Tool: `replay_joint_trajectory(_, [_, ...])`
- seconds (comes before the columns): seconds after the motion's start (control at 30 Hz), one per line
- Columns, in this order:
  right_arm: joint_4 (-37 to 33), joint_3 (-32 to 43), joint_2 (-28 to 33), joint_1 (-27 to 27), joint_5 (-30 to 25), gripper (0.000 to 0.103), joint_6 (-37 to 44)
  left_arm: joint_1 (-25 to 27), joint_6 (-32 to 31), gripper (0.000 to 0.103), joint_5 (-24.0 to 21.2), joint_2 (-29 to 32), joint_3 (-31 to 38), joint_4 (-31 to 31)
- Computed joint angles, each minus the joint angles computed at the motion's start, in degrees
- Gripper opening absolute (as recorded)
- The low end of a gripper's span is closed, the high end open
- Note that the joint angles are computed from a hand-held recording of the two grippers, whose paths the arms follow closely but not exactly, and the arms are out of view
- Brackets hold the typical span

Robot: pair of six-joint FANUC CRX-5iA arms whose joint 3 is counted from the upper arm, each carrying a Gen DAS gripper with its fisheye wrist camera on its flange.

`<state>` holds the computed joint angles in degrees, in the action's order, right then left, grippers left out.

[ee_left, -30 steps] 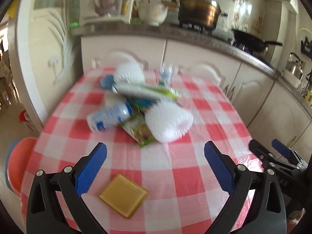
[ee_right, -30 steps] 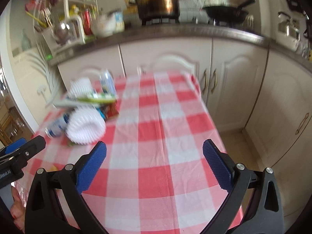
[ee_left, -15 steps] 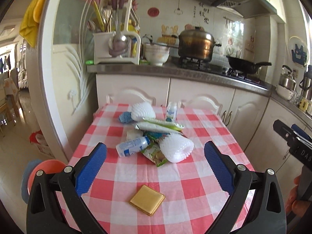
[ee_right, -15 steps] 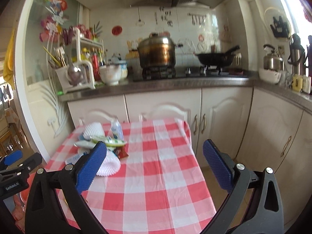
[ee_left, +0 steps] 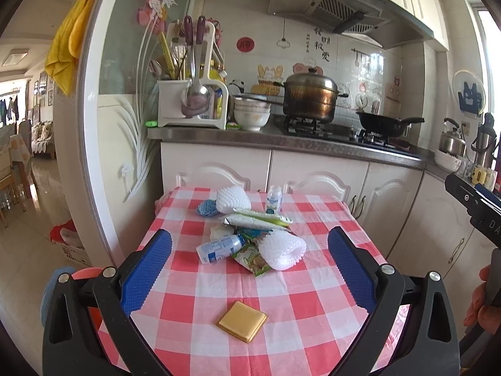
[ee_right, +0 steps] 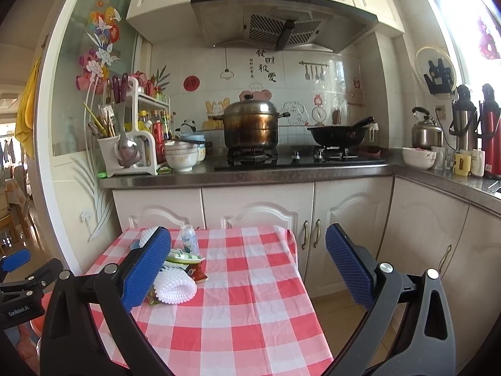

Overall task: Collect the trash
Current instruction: 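Move the left tool toward the yellow square pad on the tablecloth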

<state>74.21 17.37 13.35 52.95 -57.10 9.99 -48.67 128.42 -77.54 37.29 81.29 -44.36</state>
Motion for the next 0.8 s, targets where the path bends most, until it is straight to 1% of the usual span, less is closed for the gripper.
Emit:
replay_joint_trajectory(0.2, [1.15, 0.21, 0.08, 0.69, -0.71, 0.1, -0.24, -0.67, 1.06, 0.098, 0.1, -1.47, -1.56, -1.19])
replay_joint_trajectory(0.27, [1.19, 0.15, -0.01, 0.85, -0.62, 0.1, -0.38, -1.06, 1.87, 0.098, 0.99, -2.74, -3.56, -2.31])
replay_joint_trajectory(0.3, [1.24, -0.02, -0.16, 0.84, -0.49, 0.1, -0.4, -1.22, 2.38, 0.098, 1.47, -3.37, -4.59, -2.79])
replay_joint_trajectory(0.47, [3.06, -2.04, -1.18, 0.6, 0.96, 0.1, -1.96, -1.5, 3.43, 0.098, 1.15, -4.39, -5.68, -3.91])
replay_joint_trajectory(0.53, [3.4, -2.58, -1.44, 0.44, 1.73, 0.1, -2.28, -1.68, 4.32, 0.098, 1.66, -5.6, -7.67, -4.67])
replay_joint_trajectory(0.6, [4.84, -4.33, -2.14, -0.16, 3.83, 0.1, -3.74, -1.45, 4.89, 0.098, 2.36, -6.63, -9.53, -4.48])
replay_joint_trajectory(0.67, [5.03, -5.33, -2.5, -0.71, 5.56, 0.1, -3.86, -1.12, 5.31, 0.098, 2.08, -7.49, -11.22, -4.1])
replay_joint_trajectory(0.77, [2.07, -4.88, -2.01, -1.11, 6.9, 0.1, -2.28, 0.23, 5.48, 0.098, 1.39, -8.44, -13.81, -1.57])
replay_joint_trajectory(0.8, [0.6, -4.76, -1.86, -1.35, 7.87, 0.1, -1.44, 0.76, 5.99, 0.098, 1.77, -9.19, -15.6, -0.64])
